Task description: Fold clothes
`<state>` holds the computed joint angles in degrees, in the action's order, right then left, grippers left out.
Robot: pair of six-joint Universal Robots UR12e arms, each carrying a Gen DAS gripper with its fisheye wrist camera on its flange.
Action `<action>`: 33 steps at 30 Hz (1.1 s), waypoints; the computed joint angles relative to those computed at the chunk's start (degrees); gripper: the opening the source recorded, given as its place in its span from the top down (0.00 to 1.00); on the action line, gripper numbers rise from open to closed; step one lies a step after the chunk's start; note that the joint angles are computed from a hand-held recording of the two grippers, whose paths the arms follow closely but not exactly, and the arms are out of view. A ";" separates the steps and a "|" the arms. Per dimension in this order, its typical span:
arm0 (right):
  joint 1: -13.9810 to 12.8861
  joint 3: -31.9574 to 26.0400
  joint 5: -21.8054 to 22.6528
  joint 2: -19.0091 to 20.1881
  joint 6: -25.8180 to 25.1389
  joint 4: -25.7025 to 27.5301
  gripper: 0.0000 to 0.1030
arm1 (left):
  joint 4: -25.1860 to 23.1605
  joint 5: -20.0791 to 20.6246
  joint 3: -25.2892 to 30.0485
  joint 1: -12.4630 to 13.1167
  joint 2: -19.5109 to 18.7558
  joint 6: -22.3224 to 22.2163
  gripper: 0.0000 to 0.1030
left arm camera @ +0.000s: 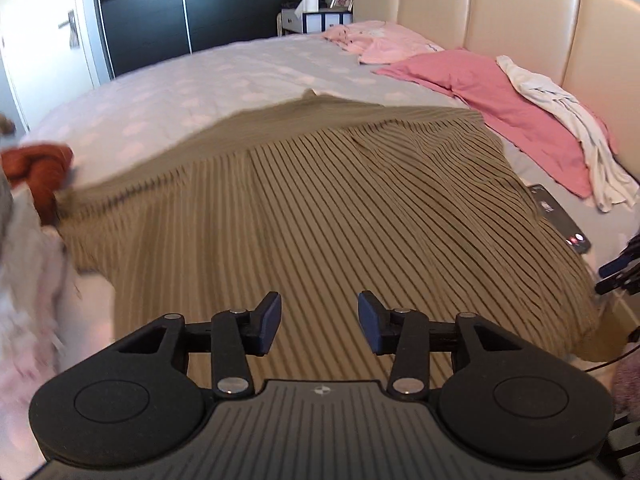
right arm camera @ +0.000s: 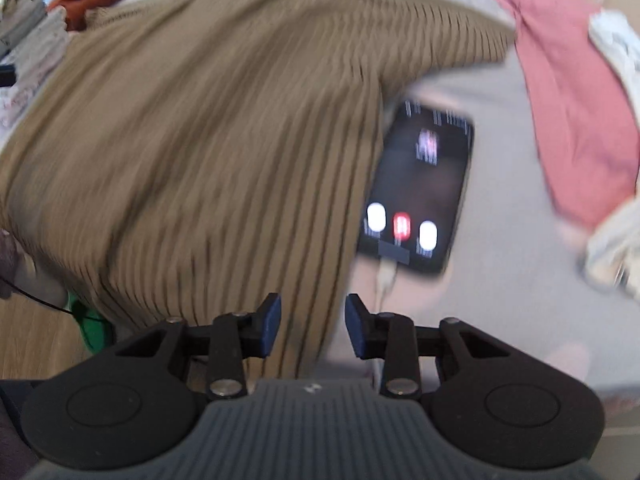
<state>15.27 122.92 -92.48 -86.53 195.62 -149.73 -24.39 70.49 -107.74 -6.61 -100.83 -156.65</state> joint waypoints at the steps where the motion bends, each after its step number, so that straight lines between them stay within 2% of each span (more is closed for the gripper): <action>1: -0.10 0.43 0.24 0.18 0.66 -0.20 0.63 | 0.25 0.37 -0.51 -0.18 0.13 -0.19 0.61; 6: -0.78 1.56 1.61 1.28 3.71 -3.46 0.60 | 0.96 2.13 -1.69 -0.97 0.37 0.44 0.61; 7: -0.75 1.54 1.50 1.27 3.81 -3.45 0.63 | 1.29 2.37 -1.94 -1.08 0.49 0.26 0.61; 8: -0.72 1.52 1.38 1.25 3.92 -3.44 0.69 | 1.74 2.57 -2.27 -1.17 0.66 -0.04 0.61; 9: -0.82 1.56 1.59 1.00 4.43 -3.21 0.93 | 2.15 2.85 -2.47 -1.27 0.75 -0.50 0.61; 10: -0.98 1.62 1.94 0.65 5.11 -2.89 0.99 | 2.42 3.02 -2.56 -1.26 0.82 -0.94 0.61; 15: -0.50 0.93 2.25 -3.58 6.43 2.38 1.00 | 3.62 3.47 -3.07 -0.49 1.22 -3.50 0.58; 18: 0.64 -0.29 0.43 -5.29 7.75 5.31 1.00 | 2.59 4.22 -2.75 -0.20 1.10 -5.00 0.58; 21: 1.70 -2.18 -2.34 -4.63 7.44 8.97 0.99 | 2.05 4.31 -2.65 0.13 1.12 -5.50 0.58; 24: 1.65 -4.51 -0.07 -2.66 5.80 16.65 0.94 | 2.52 4.95 -3.03 0.63 1.57 -5.35 0.58; 26: 1.98 -6.03 -0.53 -1.37 5.04 20.31 0.94 | 3.48 6.76 -3.59 0.92 2.04 -5.52 0.54; 31: 2.46 -7.34 -1.63 -1.38 4.31 17.12 0.92 | 1.26 12.44 -4.49 2.33 3.25 -7.45 0.53; 33: 2.93 -8.50 -1.21 -0.52 2.85 15.60 0.84 | -0.25 13.96 -5.05 3.42 3.85 -8.56 0.53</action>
<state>18.20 114.42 -93.69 -87.04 198.47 -134.12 -24.63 84.45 -112.79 -3.20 -96.98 -165.21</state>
